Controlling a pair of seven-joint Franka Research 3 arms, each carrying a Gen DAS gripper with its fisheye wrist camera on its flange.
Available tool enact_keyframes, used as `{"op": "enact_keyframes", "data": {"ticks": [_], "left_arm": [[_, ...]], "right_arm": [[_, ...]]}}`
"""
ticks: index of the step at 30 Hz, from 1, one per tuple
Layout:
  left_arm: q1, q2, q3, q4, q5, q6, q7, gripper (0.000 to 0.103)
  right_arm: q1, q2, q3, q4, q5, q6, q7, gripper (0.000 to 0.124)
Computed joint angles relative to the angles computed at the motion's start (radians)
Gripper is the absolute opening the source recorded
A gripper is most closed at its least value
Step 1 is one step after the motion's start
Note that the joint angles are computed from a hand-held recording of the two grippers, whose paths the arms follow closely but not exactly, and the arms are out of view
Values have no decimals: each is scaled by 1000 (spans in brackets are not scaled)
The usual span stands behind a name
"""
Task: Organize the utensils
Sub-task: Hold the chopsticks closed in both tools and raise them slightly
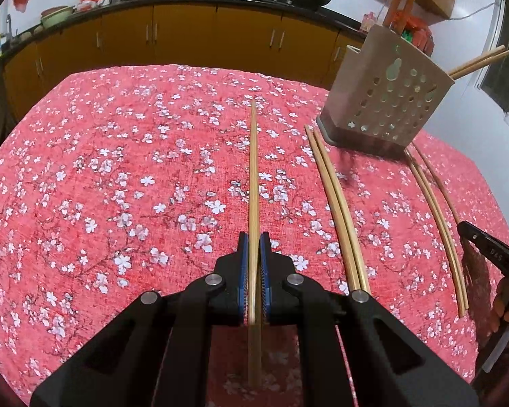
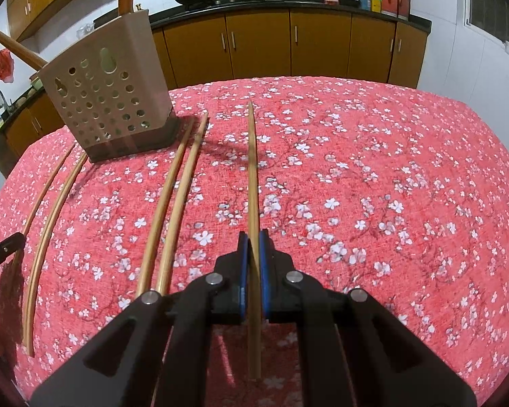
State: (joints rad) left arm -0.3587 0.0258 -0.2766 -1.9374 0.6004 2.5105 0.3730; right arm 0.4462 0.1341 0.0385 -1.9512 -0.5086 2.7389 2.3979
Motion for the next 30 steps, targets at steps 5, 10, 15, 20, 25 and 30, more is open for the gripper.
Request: {"op": "enact_keyframes", "data": {"ticks": [5, 10, 15, 20, 25, 30], "left_arm": [[1, -1, 1, -2, -2, 1, 1, 8], [1, -1, 0, -1, -2, 2, -3, 8], [0, -1, 0, 1, -4, 2, -5, 8], [0, 0, 0, 2, -7, 3, -5, 8], [0, 0, 0, 2, -8, 4, -6, 8], [0, 0, 0, 3, -9, 6, -7, 8]], "right_arm": [[-2, -2, 0, -4, 5, 4, -2, 8], [-2, -1, 1, -4, 10, 8, -2, 8], [-1, -1, 0, -5, 11, 10, 0, 8], [-1, -1, -1, -6, 12, 11, -1, 8], [-1, -1, -1, -6, 12, 13, -2, 8], [-2, -2, -1, -9, 12, 15, -3, 8]]}}
